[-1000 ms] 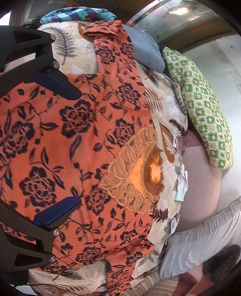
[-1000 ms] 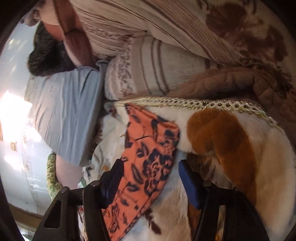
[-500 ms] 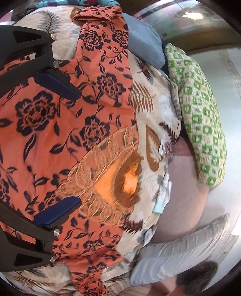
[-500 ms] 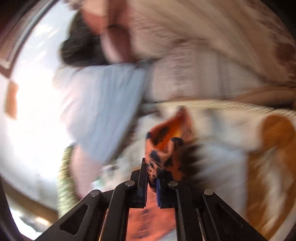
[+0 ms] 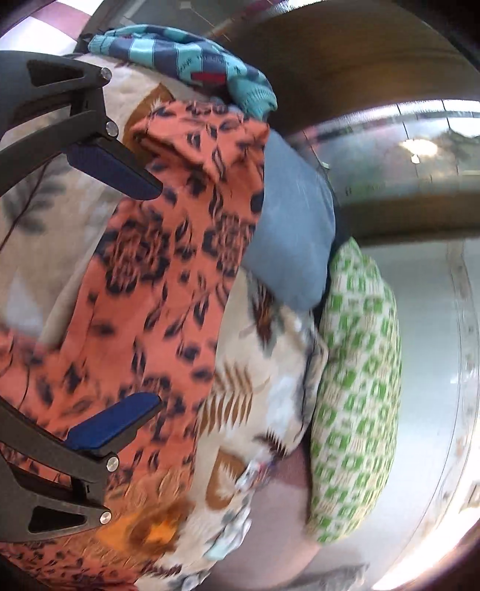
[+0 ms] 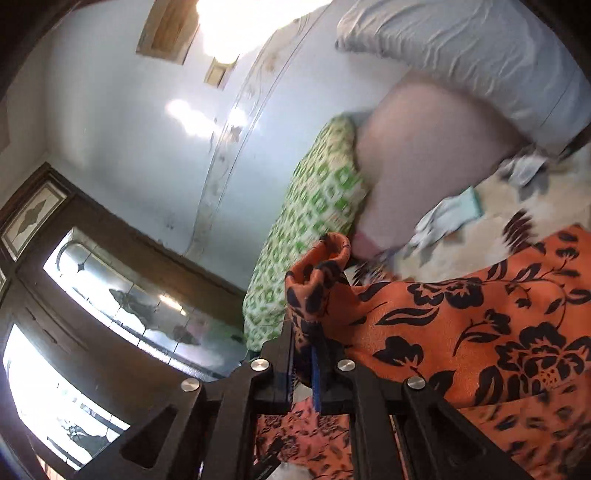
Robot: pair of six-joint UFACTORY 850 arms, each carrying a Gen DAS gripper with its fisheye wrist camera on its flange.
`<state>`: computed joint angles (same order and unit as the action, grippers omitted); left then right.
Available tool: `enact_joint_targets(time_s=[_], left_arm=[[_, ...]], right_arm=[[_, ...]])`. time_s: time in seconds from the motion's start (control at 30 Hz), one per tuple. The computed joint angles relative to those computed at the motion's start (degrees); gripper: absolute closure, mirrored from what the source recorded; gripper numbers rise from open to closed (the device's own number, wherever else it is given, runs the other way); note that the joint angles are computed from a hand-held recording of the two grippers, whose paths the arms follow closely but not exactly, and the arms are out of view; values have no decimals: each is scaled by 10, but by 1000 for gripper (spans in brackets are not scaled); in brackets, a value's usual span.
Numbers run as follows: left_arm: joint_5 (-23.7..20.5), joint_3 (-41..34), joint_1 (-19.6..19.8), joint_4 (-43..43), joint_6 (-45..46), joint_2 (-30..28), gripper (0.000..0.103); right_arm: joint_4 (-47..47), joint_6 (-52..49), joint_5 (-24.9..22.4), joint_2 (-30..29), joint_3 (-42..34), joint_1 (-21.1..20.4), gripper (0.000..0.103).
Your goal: Fold small clothes
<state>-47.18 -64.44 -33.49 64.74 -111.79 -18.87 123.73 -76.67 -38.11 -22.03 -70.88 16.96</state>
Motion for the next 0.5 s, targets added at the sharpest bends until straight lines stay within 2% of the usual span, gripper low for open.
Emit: enact_joint_targets(time_s=[0.1, 0.2, 0.27, 0.33, 0.37, 0.4, 0.5], left_arm=[[-14, 20, 23, -3, -9, 8, 0], [-13, 42, 48, -17, -17, 20, 0], [-13, 53, 57, -26, -22, 27, 0], [-7, 63, 64, -29, -29, 33, 0], [-7, 65, 65, -30, -30, 34, 0], [-8, 65, 65, -30, -31, 34, 0], [-12, 59, 56, -25, -34, 32, 0]], right_arm=[[-7, 42, -10, -81, -62, 59, 96], [-91, 127, 45, -157, -132, 108, 90], [-195, 240, 52, -210, -181, 124, 83], [-276, 342, 25, -254, -220, 130, 66], [-292, 360, 13, -264, -226, 130, 60], [-288, 355, 9, -263, -222, 131, 50], [-238, 245, 4, -215, -170, 121, 50]])
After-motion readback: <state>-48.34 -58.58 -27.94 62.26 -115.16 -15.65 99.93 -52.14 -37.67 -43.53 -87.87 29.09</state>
